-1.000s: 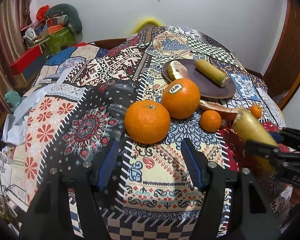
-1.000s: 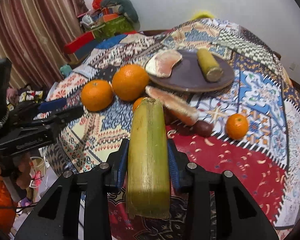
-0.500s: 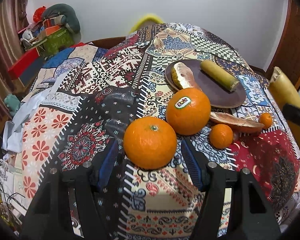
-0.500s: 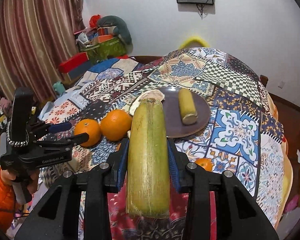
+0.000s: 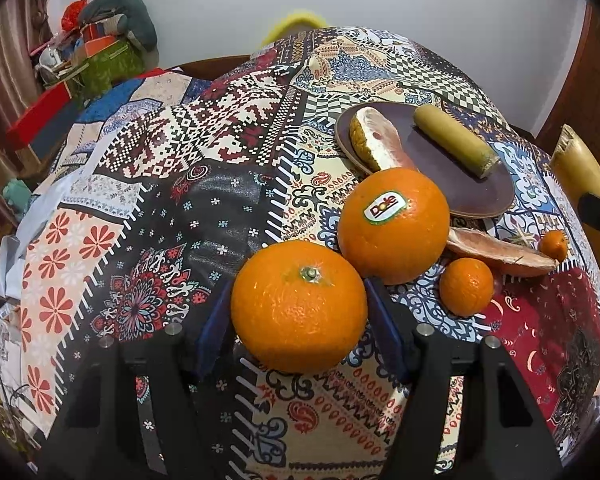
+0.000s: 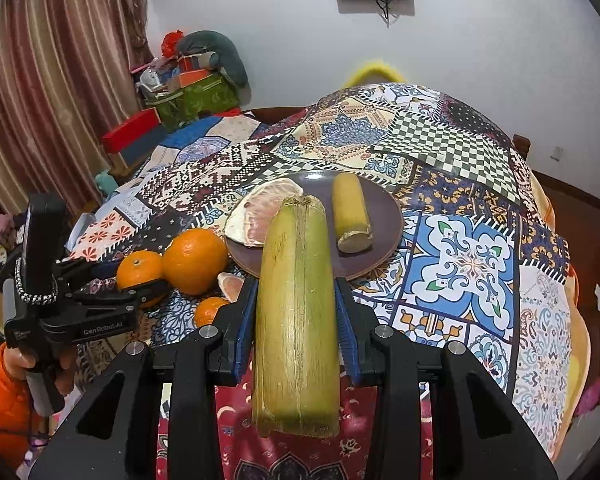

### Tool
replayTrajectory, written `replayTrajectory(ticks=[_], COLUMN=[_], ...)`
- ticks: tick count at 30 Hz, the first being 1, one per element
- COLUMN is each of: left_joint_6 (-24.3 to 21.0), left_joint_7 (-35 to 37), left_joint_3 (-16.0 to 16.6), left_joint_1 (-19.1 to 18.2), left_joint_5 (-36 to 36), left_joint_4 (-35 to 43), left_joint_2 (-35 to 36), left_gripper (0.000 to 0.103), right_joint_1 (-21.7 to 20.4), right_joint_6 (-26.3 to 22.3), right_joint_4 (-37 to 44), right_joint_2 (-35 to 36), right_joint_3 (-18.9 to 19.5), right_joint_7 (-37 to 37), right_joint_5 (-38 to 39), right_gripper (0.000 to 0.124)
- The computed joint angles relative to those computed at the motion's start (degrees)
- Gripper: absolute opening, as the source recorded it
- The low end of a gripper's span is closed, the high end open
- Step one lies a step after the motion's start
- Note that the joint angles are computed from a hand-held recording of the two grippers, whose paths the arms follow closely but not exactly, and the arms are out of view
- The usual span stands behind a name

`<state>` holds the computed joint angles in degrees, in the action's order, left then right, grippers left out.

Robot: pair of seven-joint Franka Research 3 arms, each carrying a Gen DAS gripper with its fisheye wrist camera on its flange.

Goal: Organize fruits
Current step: 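Carry the green cylinder with the right tool while the left tool grips the large orange, then carry the green cylinder to the plate with the right tool while the left tool carries the orange there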

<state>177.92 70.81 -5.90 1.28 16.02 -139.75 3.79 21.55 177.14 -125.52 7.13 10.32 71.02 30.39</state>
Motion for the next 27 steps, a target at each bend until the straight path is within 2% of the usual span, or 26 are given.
replayTrajectory(ticks=[3,7,13,24,27], left_joint_6=[-0.3,-1.5,-0.2,3.3,3.6], left_joint_7=[3.0,3.3,-2.3,-7.0,-5.8], left_joint_3=[-1.2,-0.9,0.4,-0.9,-0.9], left_joint_1=[0.8,0.3,-0.4,-0.1,-0.9], left_joint_5=[-3.7,-4.0,2.7,9.6,8.7], left_joint_4=[-0.2,-0.1,-0.9,2.2,3.6], left_joint_2=[-0.4,-1.1,-3.6,-5.2,-4.4], left_gripper=[0.064,0.063,0.063,0.063,0.063], right_joint_1=[-0.4,-0.7,-1.4,-2.6,-3.2], right_joint_6=[-0.1,0.0,0.3,1.6,1.8], right_joint_4=[0.1,0.3,0.9,2.9,3.9], right_joint_2=[0.0,0.1,0.2,0.8,1.3], right_joint_3=[0.2,0.2,0.2,0.5,0.8], right_joint_7=[-0.7,-1.5,-2.8,-5.0,-5.8], right_joint_5=[0.8,1.4,2.8,4.4,5.0], right_gripper=[0.034,0.034,0.034,0.034,0.034])
